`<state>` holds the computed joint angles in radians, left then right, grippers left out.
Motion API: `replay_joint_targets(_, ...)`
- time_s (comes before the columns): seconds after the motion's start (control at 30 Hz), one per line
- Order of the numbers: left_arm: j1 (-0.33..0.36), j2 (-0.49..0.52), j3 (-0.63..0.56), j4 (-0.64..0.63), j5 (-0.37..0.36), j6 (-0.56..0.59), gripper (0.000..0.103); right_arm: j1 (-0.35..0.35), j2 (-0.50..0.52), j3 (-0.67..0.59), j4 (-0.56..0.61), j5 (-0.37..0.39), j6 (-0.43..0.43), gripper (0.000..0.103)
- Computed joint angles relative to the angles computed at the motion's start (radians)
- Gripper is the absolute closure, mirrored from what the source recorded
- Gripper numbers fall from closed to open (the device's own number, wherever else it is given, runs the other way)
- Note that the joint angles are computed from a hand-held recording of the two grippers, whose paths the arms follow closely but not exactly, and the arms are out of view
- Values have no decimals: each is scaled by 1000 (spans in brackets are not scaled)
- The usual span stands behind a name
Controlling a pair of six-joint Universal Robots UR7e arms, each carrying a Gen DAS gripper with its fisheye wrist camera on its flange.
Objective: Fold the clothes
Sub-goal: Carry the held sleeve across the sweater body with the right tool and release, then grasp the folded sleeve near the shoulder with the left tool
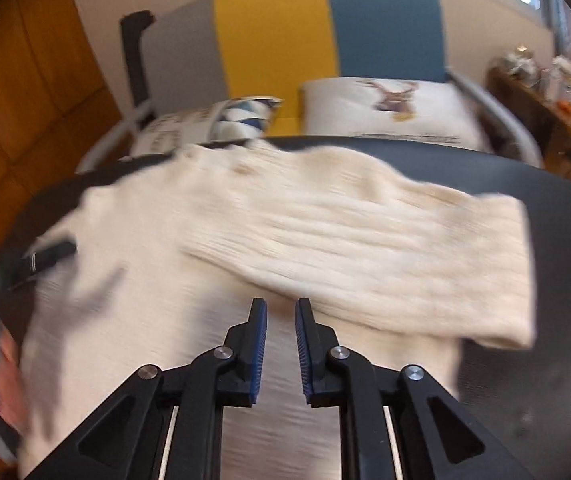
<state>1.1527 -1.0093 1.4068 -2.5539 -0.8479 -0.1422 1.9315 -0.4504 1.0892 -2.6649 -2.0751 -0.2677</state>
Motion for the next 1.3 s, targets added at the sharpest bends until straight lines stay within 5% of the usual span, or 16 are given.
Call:
replay_joint_targets(0.2,22,175,-237,236,6,-47,28,-45,-27,101,-116,12,3,89)
replay_joint_targets(0.47,16,247,-317,238,-46,4,28,-75,-55,135,-138,114,46,89)
replay_joint_targets(0.63,-3,263,-277,193,24,88,61,-84,-65,147,-140,151,70,89)
replay_joint_targets(0.73,4,253,-268,179,-28,91,87,-86,-67,151,-141,159,77,89)
replay_joint_targets(0.8,5,245,-269,181,-53,89,91,-87,-69,153,-141,166,82,89)
replay_joint_targets(1.03,-11,194,-250,89,-127,119,92,-126,-117,173,-95,311,160,88)
replay_joint_targets(1.3,-12,139,-264,37,-193,89,92,-119,-57,15,43,225,189,89)
